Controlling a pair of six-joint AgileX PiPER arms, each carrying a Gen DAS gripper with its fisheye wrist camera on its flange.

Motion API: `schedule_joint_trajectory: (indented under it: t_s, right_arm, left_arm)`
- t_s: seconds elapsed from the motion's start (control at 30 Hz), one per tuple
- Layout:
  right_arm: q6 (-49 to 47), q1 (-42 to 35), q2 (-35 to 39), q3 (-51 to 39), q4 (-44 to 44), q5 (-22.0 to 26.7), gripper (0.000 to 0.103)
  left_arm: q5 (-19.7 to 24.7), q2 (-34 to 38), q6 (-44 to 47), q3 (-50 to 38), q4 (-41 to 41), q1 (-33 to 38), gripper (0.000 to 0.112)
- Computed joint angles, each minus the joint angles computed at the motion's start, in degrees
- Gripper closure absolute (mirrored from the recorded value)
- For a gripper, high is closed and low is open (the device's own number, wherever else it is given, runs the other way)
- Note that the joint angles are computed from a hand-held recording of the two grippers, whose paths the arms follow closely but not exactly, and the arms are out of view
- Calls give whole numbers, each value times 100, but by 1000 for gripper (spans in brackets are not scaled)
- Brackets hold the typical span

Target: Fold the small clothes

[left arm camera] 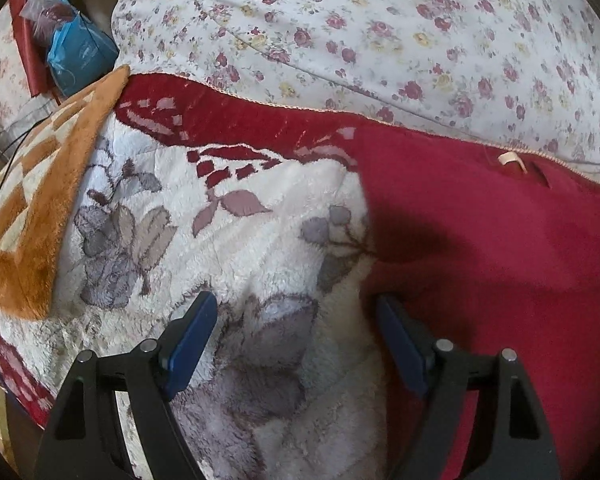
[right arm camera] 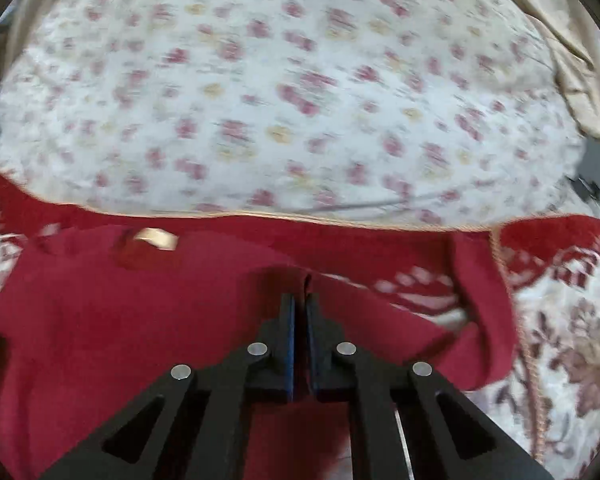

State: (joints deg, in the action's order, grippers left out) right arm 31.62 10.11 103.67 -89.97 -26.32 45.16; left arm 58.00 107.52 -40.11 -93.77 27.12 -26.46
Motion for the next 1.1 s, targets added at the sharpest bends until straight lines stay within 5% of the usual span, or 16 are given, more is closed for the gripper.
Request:
schedule_joint_trajectory:
  t_s: [0.07, 0.1, 0.23, 0.47, 0.57, 0.63, 1.1]
  right_arm:
    - [-619, -318, 128, -79, 903, 28, 90]
    - [-809, -402, 126, -104, 1164, 107, 74]
    - [-473, -315, -443, 429, 913, -368, 47]
    - [-2138, -26, 106, -156, 2808, -323, 46]
    - [-1798, 296, 729, -603, 2202, -146, 46]
    - [-1416, 405, 1111, -834, 1686, 47, 46]
    - [-739, 335, -18, 649, 660, -307, 37]
  left_arm:
    - [-49, -81, -75, 34, 26, -25, 32]
    - [-61, -143, -106, 46, 30, -49, 32]
    - [-294, -491, -403, 189, 124, -145, 32]
    - [-177, 295, -95, -774, -275, -114, 32]
    - [427, 972, 268, -1433, -431, -75, 31]
    - [284, 953, 155, -1263, -455, -28, 24]
    - [37, 557, -156, -1010, 6, -338, 21]
